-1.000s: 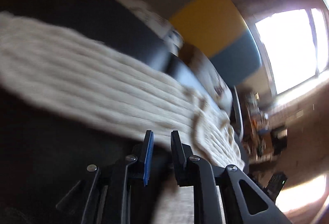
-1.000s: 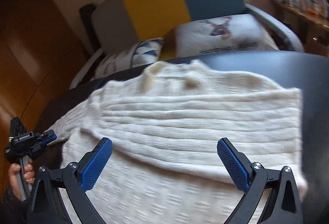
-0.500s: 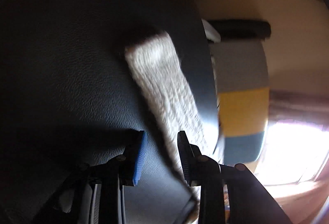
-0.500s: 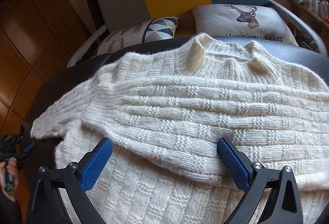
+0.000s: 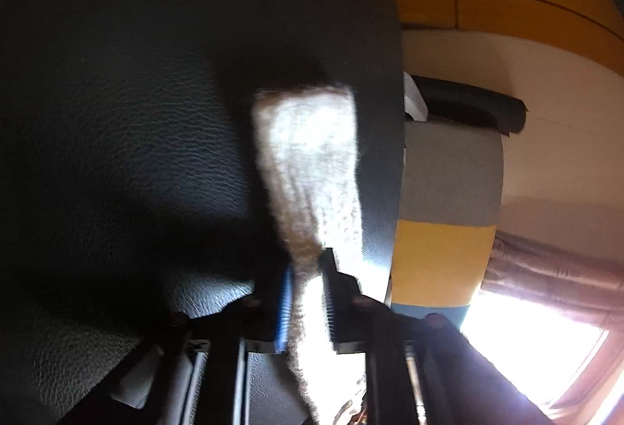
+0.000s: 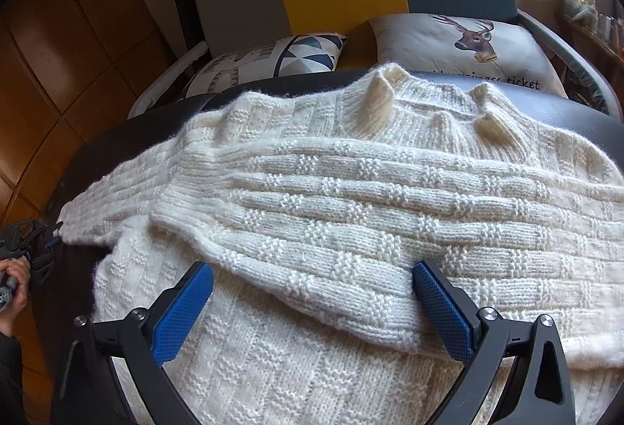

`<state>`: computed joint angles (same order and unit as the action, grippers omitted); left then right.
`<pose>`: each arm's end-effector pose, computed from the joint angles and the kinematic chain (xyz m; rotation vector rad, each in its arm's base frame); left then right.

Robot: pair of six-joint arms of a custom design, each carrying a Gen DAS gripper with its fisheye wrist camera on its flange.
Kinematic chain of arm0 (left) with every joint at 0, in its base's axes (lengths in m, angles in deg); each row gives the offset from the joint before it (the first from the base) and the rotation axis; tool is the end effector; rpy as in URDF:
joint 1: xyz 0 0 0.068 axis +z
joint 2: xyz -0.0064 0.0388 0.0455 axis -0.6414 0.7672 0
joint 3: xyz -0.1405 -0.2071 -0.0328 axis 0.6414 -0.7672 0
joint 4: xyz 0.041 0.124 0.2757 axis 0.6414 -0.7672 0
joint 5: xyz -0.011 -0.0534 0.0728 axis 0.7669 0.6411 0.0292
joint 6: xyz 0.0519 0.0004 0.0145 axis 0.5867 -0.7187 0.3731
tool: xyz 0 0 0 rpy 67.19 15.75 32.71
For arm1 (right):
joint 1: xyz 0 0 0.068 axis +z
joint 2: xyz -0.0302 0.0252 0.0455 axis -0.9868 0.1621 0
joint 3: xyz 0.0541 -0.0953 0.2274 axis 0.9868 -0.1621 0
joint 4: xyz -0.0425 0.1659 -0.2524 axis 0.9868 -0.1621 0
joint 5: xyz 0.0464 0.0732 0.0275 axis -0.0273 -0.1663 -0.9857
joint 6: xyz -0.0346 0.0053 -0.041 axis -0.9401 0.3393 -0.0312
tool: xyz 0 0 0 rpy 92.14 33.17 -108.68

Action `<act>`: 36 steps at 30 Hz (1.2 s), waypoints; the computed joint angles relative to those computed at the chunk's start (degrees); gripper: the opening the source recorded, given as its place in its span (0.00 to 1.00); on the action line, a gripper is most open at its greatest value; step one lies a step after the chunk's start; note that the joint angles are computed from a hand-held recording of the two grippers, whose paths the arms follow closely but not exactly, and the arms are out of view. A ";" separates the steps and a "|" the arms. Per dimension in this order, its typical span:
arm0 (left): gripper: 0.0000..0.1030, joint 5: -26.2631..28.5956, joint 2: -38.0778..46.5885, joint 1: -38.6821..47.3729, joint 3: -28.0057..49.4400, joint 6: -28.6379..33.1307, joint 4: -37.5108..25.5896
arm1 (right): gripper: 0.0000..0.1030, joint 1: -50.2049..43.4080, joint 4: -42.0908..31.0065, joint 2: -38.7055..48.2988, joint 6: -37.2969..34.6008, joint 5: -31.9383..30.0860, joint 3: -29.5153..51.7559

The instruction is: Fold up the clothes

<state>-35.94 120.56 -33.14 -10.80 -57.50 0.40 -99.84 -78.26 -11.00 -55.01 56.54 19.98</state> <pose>0.3283 0.0199 0.0060 -1.3650 2.0419 -1.2336 0.2081 -0.0577 0.0953 0.0995 2.4788 0.3146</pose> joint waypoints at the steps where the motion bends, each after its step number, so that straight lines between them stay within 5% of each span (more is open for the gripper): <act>1: 0.07 -0.69 -0.43 -0.26 -0.30 0.24 -0.20 | 1.00 0.02 0.13 -0.08 -0.02 0.01 -0.12; 8: 0.06 -6.16 -9.46 -6.35 0.48 6.58 -8.25 | 1.00 -0.89 -2.91 0.19 0.59 -1.28 1.88; 17: 0.05 -11.48 -13.91 -22.30 8.67 9.07 -13.28 | 1.00 -6.89 -9.95 -10.11 -1.25 -2.15 2.23; 23: 0.05 -13.18 -8.41 -33.36 19.81 11.96 -17.94 | 1.00 -15.18 -11.24 -6.14 -4.05 -5.76 3.36; 36: 0.05 -15.99 18.64 -50.99 53.22 23.44 -37.79 | 1.00 -23.53 -17.35 -7.72 -10.60 -13.83 5.01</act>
<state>-51.93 139.20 -84.13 42.42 -34.06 -37.38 -123.37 -95.61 -18.72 -65.61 42.71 25.00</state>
